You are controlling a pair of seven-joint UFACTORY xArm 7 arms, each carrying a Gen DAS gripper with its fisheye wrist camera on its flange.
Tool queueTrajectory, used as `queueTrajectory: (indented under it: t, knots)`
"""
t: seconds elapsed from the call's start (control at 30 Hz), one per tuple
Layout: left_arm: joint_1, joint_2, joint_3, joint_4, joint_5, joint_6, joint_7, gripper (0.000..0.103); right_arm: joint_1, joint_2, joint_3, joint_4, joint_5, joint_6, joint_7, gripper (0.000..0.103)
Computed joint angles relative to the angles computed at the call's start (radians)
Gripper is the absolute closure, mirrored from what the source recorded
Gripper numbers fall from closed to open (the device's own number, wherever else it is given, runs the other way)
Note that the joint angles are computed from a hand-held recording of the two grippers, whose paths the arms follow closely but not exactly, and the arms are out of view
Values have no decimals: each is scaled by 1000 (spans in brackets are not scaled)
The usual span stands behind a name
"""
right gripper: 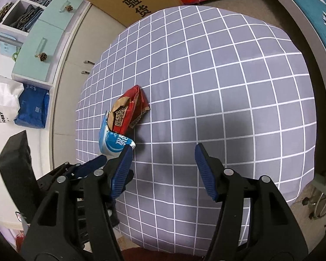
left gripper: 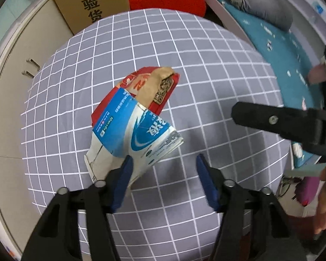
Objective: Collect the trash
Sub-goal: 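Grasp the blue-white carton with the left tool, then grasp the red snack packet with the right tool while the left tool holds the carton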
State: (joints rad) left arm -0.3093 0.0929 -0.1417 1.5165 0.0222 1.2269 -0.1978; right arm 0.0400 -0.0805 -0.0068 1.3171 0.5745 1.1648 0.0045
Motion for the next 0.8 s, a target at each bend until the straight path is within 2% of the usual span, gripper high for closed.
queueTrajectory:
  t: [0.1, 0.23, 0.37, 0.6, 0.8]
  knots:
    - [8, 6, 6, -5, -24, -4, -6, 69, -2, -2, -1, -4, 0, -4, 8, 44]
    - [19, 12, 10, -5, -39, -6, -3, 78, -3, 1, -2, -4, 1, -6, 24, 43]
    - [47, -20, 23, -33, -98, -36, 39, 96, 0, 8, 2, 1, 5, -4, 27, 43]
    - [80, -66, 36, -48, -140, -91, 32, 99, 10, 43, 16, 38, 13, 4, 25, 42]
    - [98, -115, 43, -42, -139, -103, 10, 99, 20, 86, 33, 90, 23, 18, 21, 42]
